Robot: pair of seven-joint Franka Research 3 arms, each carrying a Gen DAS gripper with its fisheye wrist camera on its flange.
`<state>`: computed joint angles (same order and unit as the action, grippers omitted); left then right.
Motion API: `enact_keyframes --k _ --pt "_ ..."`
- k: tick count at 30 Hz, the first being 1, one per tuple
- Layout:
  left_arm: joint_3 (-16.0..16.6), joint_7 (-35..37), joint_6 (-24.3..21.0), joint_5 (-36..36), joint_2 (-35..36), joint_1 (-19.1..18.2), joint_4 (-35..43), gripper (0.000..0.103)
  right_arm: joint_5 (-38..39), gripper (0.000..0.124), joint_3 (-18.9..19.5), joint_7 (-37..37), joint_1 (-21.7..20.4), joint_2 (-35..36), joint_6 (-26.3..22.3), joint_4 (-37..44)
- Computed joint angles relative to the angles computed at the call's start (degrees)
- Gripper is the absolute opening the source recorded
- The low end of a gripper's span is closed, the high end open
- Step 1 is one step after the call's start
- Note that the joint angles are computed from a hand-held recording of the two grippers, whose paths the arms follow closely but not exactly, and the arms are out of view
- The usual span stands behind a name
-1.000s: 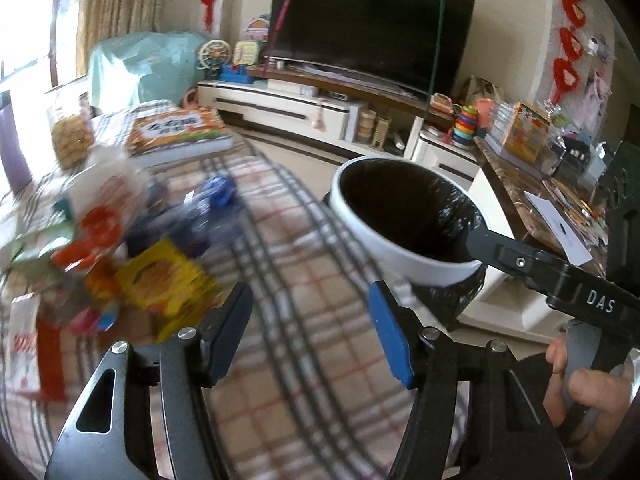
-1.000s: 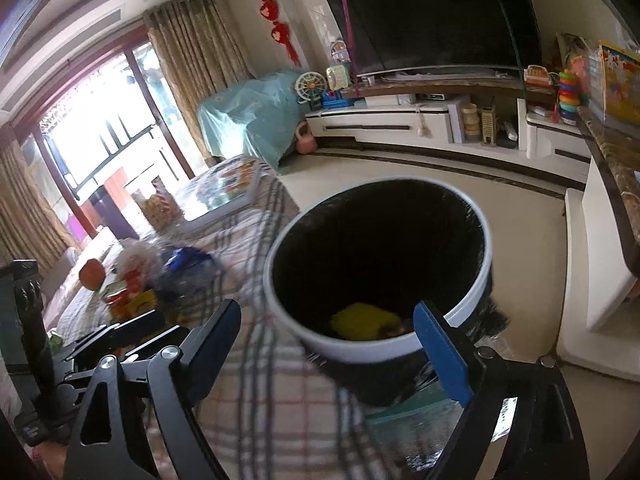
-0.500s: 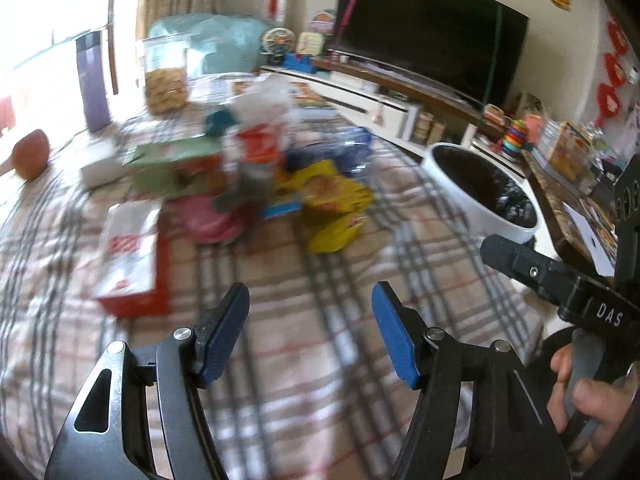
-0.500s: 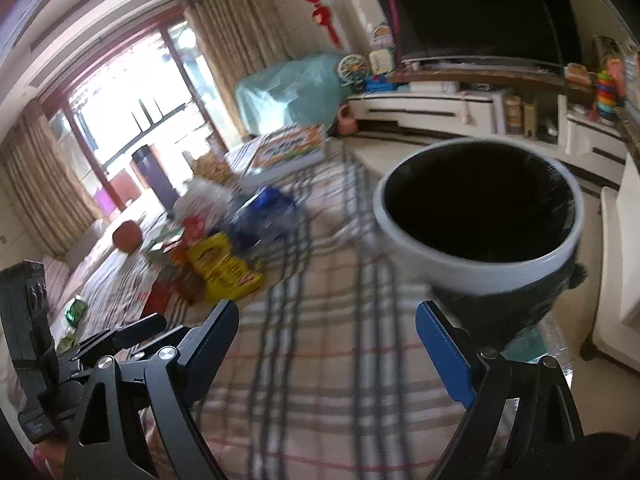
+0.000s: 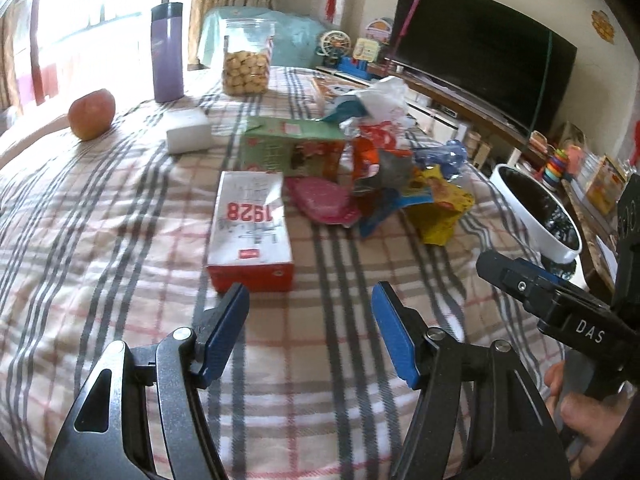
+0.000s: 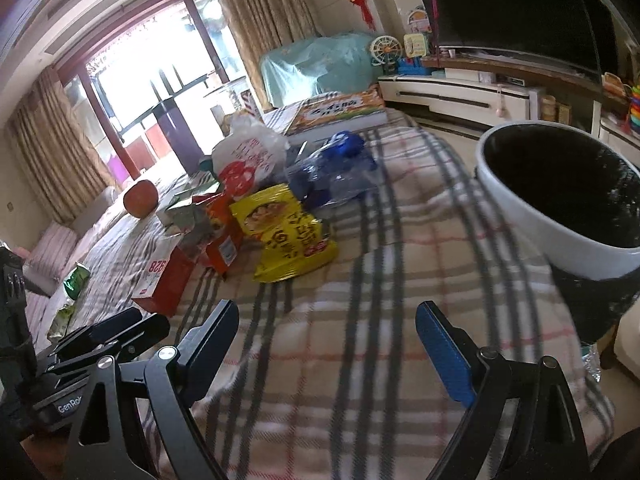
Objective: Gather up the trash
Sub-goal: 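Move both tools back to the table toward the white printed box, then grasp the white printed box with left tool while right tool grasps yellow chip bag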
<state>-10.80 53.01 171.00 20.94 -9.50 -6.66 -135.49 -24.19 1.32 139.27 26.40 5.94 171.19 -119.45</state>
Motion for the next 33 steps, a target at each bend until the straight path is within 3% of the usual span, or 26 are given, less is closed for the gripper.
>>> enact_keyframes --k 10,18,22,24,26,28,31,33 --pt "-0.9 -7.6 -2.5 7.4 2.3 3.0 3.2 0.074 2.4 0.091 -0.9 -2.7 2.2 4.9 -3.8 6.7" --pt "1.0 -5.2 -5.7 4.2 5.9 1.8 7.1 0.075 3.5 0.087 -2.1 -4.2 3.7 7.6 -6.7 10.7" --pt "1.4 -2.7 -5.8 1.9 6.9 1.2 7.8 0.073 4.7 0.07 -2.1 -5.6 3.7 9.0 -8.4 12.8" --pt "1.6 -0.1 -5.5 -0.6 7.0 0.9 7.6 0.054 6.8 0.057 -1.5 -7.3 3.1 9.5 -8.7 13.2" --pt "1.6 0.7 -4.8 -1.1 6.9 0.8 7.4 0.053 7.5 0.037 -1.9 -7.5 3.3 9.4 -8.6 12.9" --pt "1.5 1.5 -4.0 -1.5 6.6 0.7 6.8 0.053 7.4 0.026 -2.3 -7.5 3.5 9.1 -8.2 12.3" --pt "1.2 1.2 -3.3 -0.6 5.7 0.5 6.0 0.052 9.0 0.014 -1.8 -8.8 3.0 8.2 -6.8 10.8" --pt "1.3 3.1 -2.5 -3.1 5.1 -0.2 5.2 0.052 8.8 0.013 -2.1 -8.7 3.1 7.4 -6.2 9.7"
